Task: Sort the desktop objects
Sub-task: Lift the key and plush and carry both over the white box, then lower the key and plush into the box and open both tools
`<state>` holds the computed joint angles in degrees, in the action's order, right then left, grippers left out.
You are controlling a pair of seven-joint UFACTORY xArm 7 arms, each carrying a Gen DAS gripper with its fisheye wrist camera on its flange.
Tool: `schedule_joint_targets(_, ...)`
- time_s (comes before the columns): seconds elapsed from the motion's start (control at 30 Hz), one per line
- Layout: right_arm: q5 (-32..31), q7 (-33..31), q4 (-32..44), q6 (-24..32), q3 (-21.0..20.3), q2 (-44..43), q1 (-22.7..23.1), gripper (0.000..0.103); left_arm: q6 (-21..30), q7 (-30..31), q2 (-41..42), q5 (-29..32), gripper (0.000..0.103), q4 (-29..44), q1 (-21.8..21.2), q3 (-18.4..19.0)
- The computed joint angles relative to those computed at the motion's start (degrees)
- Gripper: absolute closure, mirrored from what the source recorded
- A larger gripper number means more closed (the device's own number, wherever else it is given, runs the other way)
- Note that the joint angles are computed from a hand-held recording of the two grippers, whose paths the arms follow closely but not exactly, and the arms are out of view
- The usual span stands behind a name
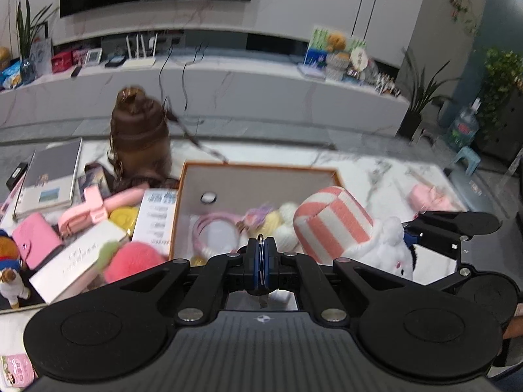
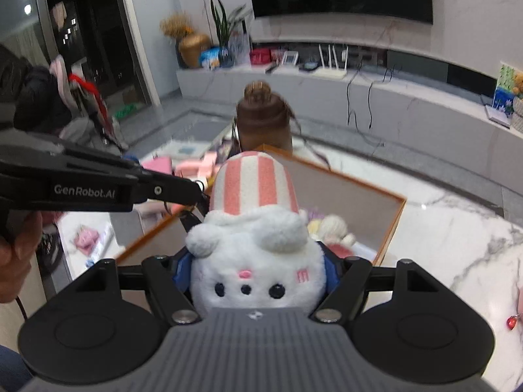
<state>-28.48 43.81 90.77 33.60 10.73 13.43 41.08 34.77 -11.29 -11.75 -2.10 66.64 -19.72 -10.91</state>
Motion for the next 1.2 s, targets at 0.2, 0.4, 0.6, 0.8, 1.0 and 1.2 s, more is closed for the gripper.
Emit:
schedule_joint_targets(0.2, 0.49, -4.69, 6.89, 7.71, -0.45, 6.01, 1.91, 0.029, 2.96, -0.83, 2.35, 2.51, 0.100, 0.24, 0.38, -0.31)
schedule_joint_targets(0.4, 2.16, -7.53, 11.74, 12.42, -1.88, 9.90, 3.44, 0.029, 4.12, -0.87, 3.58, 3.97, 0.100, 0.27, 0.49, -0.11)
schedule_joint_targets(0.6, 2.23, -9.30, 14.43, 15.68, -2.82, 12.25, 4.90, 0.029, 4.33, -1.83, 3.80, 5.70, 0.100, 0.38, 0.76, -0.17)
schedule_joint_targets(0.8, 3.15, -10.81, 15.79, 17.55, -3.14, 13.49, 5.49, 0.029, 5.78, -2.62, 4.99, 7.45, 0.099, 1.41, 0.94, -0.04)
schedule_joint_targets(1.0, 3.00, -12.13, 17.55, 19.35, -3.65, 14.51, 6.09, 0.029, 8.35, -2.66, 7.08, 10.13, 0.099, 2.17, 0.42, -0.38)
schedule_joint_targets(1.2, 2.30, -13.97, 20.28, 21.49, -4.19, 16.43, 7.03, 0.029, 9.06, -4.15, 7.72, 12.83, 0.099, 2.85, 0.05, -0.44)
